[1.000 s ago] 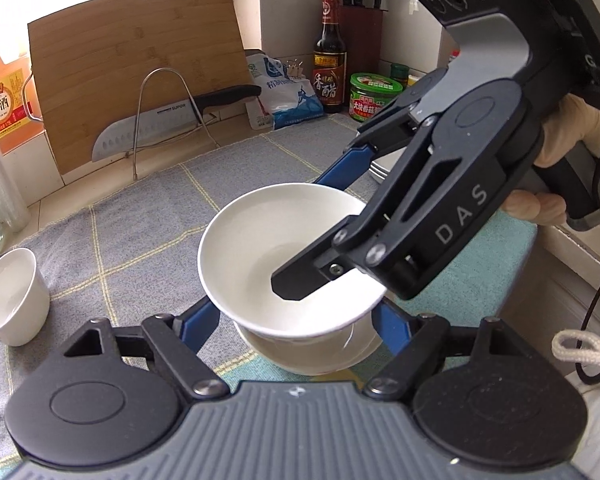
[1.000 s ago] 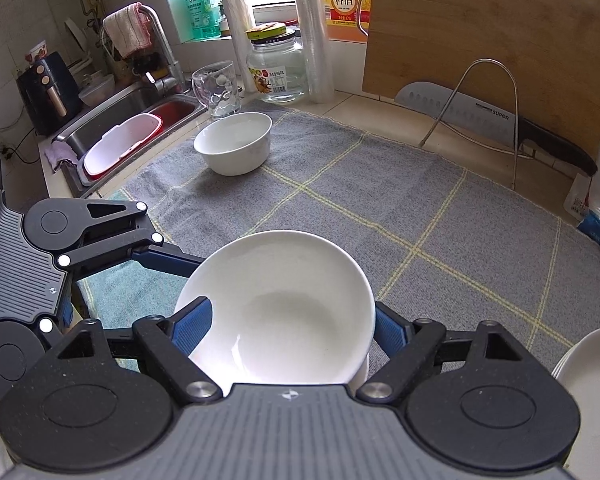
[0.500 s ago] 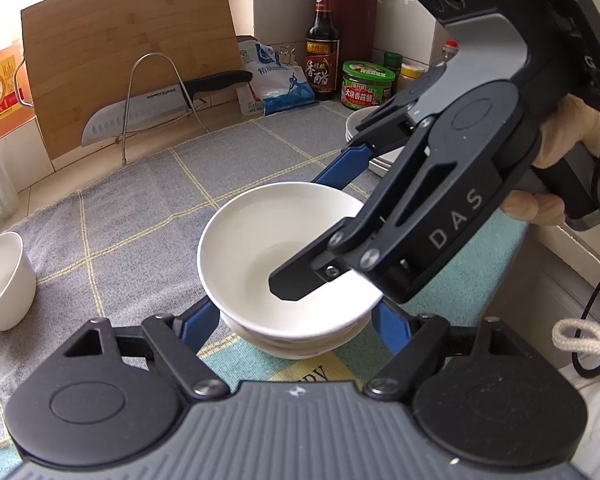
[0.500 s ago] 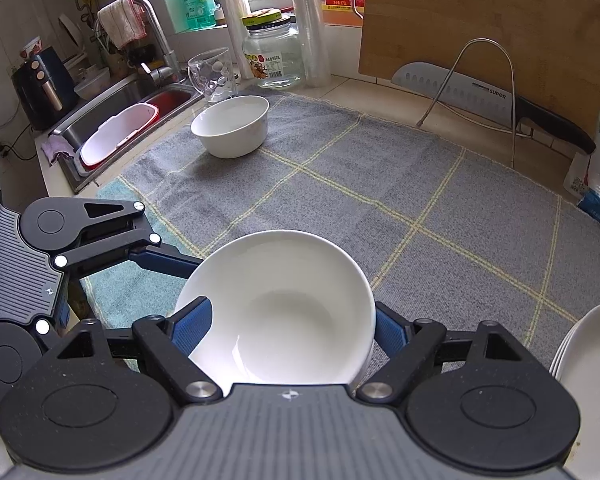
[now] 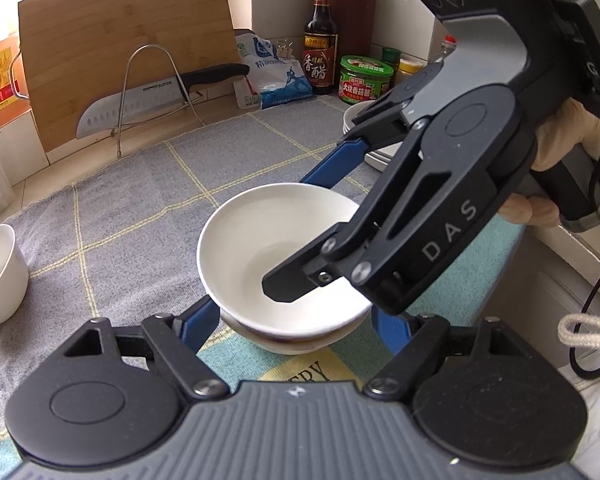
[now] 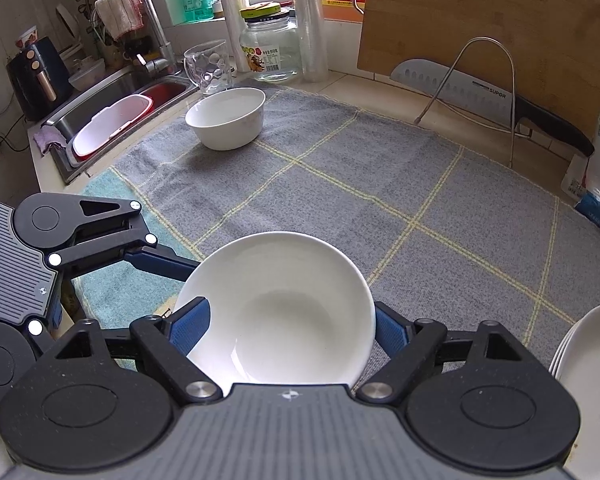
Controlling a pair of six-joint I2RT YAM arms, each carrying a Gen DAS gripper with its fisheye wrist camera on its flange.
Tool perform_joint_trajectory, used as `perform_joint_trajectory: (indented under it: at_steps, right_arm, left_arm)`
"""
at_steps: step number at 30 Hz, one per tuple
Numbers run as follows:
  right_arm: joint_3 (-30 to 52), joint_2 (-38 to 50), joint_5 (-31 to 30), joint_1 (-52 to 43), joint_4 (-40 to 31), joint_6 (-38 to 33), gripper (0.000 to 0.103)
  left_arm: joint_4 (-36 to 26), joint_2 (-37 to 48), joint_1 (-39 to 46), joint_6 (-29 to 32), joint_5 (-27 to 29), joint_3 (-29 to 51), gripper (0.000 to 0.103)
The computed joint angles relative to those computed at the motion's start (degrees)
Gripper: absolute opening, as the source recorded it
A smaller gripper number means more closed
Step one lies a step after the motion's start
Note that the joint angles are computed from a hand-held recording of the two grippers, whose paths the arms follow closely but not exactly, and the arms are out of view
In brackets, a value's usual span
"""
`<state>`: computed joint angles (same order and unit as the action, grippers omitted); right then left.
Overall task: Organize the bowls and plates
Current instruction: 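Lower the white bowl with the right tool into the other bowl, then open the right tool and withdraw from the nested bowls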
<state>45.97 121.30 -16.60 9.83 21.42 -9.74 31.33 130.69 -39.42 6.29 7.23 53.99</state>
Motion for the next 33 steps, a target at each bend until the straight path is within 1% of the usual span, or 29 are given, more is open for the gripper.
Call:
perform_joint_trajectory:
  at_steps: [2, 3, 5, 8, 13, 17, 20, 22, 26, 28, 31, 33]
  right_arm:
    - [-0.9, -0.4, -0.5, 0.0, 1.7, -0.1, 0.102]
    - [-1.1, -0.6, -1.1, -0.1, 2.0, -0.1, 0.103]
    - [-1.4, -0.9, -0.8, 0.1, 2.8, -0.3, 0.103]
    - [-2.0, -1.1, 0.8, 0.3, 4.7, -0.5, 0.103]
    - [-2.5, -1.9, 2.6, 0.3, 5.7, -0.3, 0.103]
    - [-2.3, -2.8, 2.6, 0.3, 5.7, 0.3, 0.103]
    - [-2.0, -3.4, 4.3, 1.3, 6.2, 0.7, 0.103]
    - [-1.1, -3.6, 5.8, 2.1, 5.6, 0.4, 0.103]
    - [1.7, -3.2, 6.5, 3.6, 4.1, 0.1, 0.103]
    - [3.6, -2.5, 7.8, 4.8, 3.8, 0.4, 0.103]
    - [6.9, -0.9, 10.6, 6.6, 3.4, 1.2, 0.103]
    - [10.1, 0.3, 11.1, 7.6, 1.3, 1.8, 0.103]
  left_arm:
    - [-0.2, -0.2, 0.0, -0.2, 0.1, 0.1, 0.084]
    - [-0.4, -0.2, 0.1, -0.4, 0.5, 0.1, 0.085]
    - [-0.2, -0.5, 0.3, -0.2, 1.2, -0.2, 0.086]
    - [0.5, -1.4, 0.0, 0.7, 0.8, -1.6, 0.087]
    - [1.0, -2.9, 0.2, 1.3, 0.5, -3.7, 0.088]
    - [1.6, -4.1, 1.0, 0.8, -0.2, -5.6, 0.088]
    - [2.7, -5.1, 2.1, 0.2, -0.9, -7.4, 0.089]
    - [3.9, -5.8, 3.2, 0.0, -1.5, -8.7, 0.089]
    - [7.0, -6.1, 5.8, -0.7, -4.5, -10.7, 0.089]
    - [8.1, -6.2, 7.5, -1.6, -5.7, -11.2, 0.089]
    - [9.8, -6.4, 10.5, -2.1, -6.1, -12.1, 0.089]
    - [10.7, -6.5, 12.4, -1.8, -6.1, -12.8, 0.089]
